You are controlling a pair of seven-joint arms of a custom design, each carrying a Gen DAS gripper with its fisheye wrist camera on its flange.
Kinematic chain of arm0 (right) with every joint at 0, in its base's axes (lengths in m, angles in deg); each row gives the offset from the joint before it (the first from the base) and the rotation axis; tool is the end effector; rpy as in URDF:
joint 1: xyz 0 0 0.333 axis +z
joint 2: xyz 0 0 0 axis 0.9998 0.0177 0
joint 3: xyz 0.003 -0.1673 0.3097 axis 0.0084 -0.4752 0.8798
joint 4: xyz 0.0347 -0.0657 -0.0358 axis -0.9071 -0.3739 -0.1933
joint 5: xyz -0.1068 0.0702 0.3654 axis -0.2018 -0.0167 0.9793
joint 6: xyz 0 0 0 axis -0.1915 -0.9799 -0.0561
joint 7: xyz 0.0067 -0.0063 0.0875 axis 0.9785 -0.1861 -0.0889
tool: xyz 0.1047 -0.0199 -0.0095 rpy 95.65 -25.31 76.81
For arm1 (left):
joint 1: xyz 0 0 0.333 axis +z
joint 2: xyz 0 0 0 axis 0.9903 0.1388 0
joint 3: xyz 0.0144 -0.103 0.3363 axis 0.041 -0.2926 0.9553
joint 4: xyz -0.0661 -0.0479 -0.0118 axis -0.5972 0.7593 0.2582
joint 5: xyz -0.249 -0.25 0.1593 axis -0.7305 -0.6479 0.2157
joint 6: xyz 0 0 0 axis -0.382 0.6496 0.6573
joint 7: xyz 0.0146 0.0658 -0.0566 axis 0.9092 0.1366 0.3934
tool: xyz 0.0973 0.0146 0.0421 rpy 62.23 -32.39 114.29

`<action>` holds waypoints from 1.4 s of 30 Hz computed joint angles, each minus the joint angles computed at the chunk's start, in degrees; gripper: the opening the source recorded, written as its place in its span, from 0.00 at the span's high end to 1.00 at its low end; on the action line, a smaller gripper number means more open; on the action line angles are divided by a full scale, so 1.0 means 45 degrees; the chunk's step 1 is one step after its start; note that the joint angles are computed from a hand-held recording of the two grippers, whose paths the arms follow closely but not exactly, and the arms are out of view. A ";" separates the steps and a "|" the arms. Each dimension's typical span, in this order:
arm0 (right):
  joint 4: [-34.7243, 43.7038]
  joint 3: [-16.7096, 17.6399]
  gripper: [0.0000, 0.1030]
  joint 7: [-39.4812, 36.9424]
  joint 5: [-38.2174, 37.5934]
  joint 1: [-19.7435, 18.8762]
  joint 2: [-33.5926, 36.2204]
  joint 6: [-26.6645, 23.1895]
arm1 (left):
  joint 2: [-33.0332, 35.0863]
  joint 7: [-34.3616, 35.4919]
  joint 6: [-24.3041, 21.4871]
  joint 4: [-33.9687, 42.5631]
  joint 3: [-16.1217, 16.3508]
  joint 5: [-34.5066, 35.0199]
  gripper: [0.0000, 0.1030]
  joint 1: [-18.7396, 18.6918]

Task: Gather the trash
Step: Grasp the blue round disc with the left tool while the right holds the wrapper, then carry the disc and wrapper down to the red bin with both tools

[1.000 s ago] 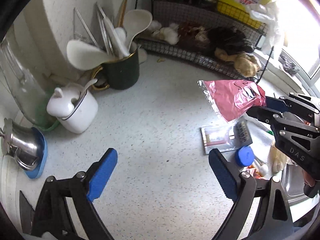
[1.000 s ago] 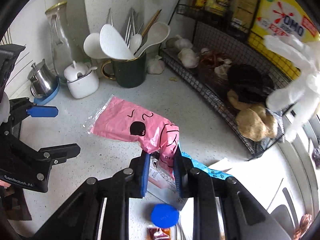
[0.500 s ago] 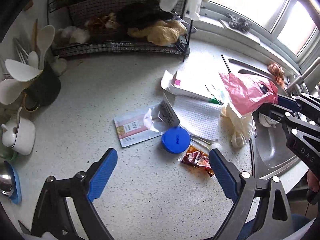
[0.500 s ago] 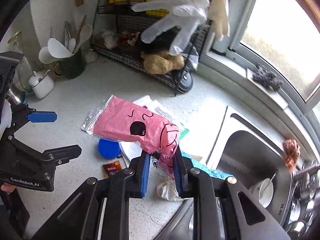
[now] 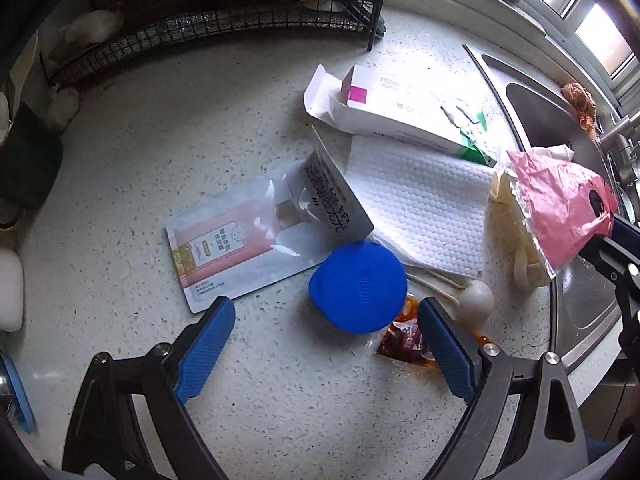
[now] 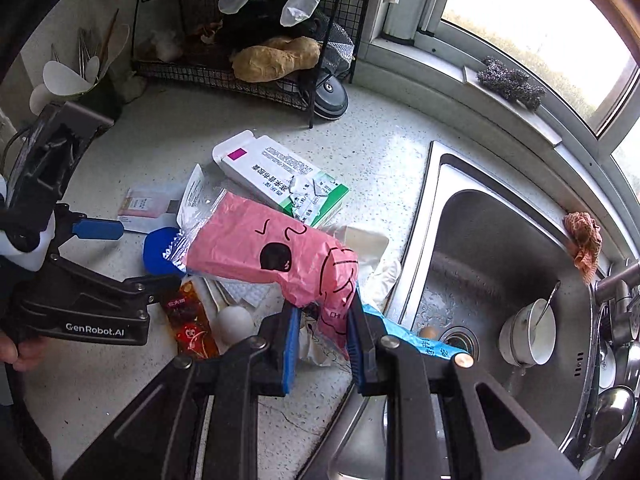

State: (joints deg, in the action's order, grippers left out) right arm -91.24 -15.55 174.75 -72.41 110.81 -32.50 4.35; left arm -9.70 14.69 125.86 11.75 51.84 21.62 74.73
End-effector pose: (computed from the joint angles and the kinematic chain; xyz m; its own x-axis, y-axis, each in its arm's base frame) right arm 0.4016 0.2023 0.8986 0.0986 -0.9873 0.1248 -0.8991 -0.1421 -0.4140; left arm 0.5199 -0.1534 0.8277 -0.3926 -0.9158 0.0848 -0.8994 0.3631 -0.2434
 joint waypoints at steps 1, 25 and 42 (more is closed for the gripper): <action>-0.0023 -0.0036 0.81 0.0040 0.0102 -0.0026 0.0032 0.0021 | 0.0093 -0.0052 -0.0020 0.0073 -0.0005 0.0061 0.11 -0.0026; 0.0813 -0.0006 0.81 -0.0210 0.0871 0.0204 0.0101 0.0361 | -0.0815 -0.1138 -0.0208 0.0592 0.0128 -0.1204 0.57 0.0553; -0.2221 0.0182 0.81 0.0050 0.1343 -0.0688 -0.4214 -0.0002 | -0.4121 -0.1954 0.0884 -0.2291 -0.0828 -0.1420 0.57 -0.0587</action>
State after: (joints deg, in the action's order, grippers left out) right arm -101.23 -14.73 174.98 -66.37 107.71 -51.46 4.34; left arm -28.24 5.90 129.84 1.44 48.11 15.22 72.09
